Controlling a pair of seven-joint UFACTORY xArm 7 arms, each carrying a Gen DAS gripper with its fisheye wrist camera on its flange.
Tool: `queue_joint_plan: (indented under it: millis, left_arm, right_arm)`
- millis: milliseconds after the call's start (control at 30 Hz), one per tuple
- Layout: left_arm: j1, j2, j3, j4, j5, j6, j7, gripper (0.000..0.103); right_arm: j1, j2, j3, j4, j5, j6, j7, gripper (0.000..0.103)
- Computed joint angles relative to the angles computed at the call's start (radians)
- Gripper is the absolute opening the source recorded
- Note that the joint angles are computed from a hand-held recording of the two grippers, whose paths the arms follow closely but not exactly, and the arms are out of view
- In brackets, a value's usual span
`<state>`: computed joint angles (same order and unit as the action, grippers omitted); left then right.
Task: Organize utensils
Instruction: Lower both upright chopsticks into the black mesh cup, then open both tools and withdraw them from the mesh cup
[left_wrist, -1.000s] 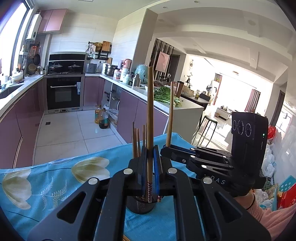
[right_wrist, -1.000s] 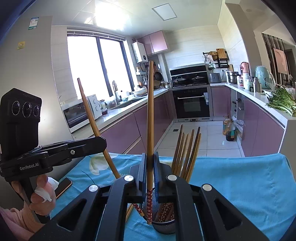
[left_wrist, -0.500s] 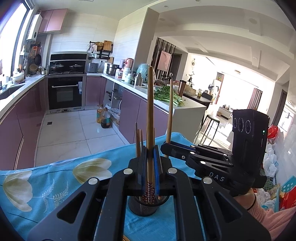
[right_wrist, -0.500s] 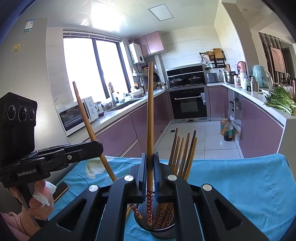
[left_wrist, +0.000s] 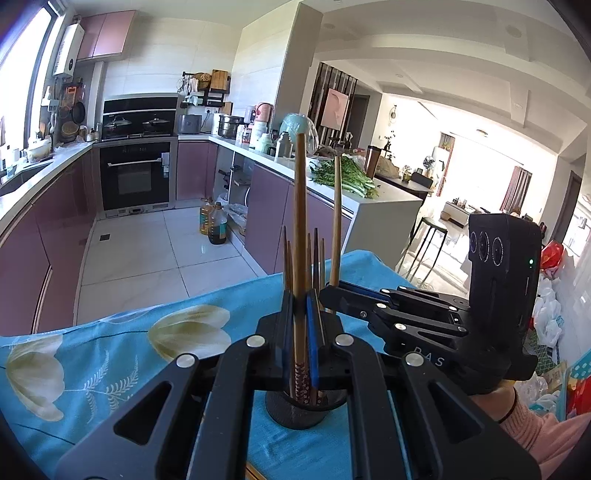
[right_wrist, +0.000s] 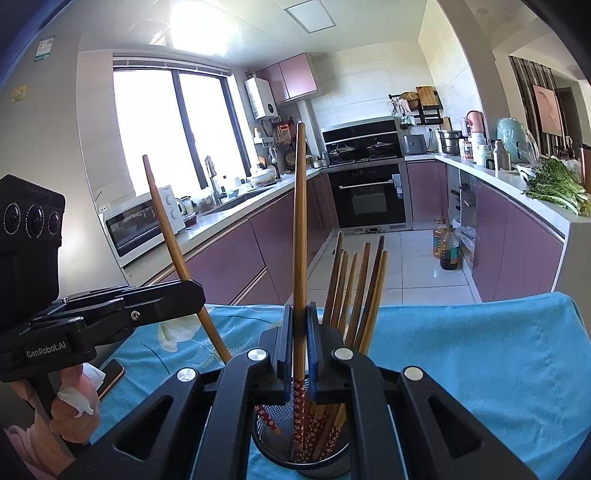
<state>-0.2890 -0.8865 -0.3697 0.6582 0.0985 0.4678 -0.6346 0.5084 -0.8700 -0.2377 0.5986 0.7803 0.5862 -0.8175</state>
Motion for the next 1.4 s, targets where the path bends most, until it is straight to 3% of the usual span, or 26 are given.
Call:
queue_joint_plan:
  millis: [767, 1033, 1233, 1400]
  left_arm:
    - [-0.068, 0.082, 0.020, 0.041, -0.006, 0.128, 0.103, 0.008]
    - [-0.072, 0.118, 0.035, 0.038, -0.024, 0.122, 0.118, 0.008]
    - [-0.059, 0.084, 0.023, 0.008, -0.020, 0.106, 0.079, 0.017]
    - [-0.034, -0.011, -0.001, -0.042, -0.007, 0.111, 0.018, 0.023]
  right_arm:
    - [-0.042, 0.016, 0.015, -0.043, -0.035, 0.036, 0.040, 0.006]
    - [-0.054, 0.035, 0.025, -0.034, -0.030, 0.044, 0.048, 0.008]
    - [-0.061, 0.028, 0.019, -0.031, -0.029, 0.060, 0.036, 0.008]
    - [-0.066, 0.005, 0.012, -0.039, -0.027, 0.083, 0.024, 0.017]
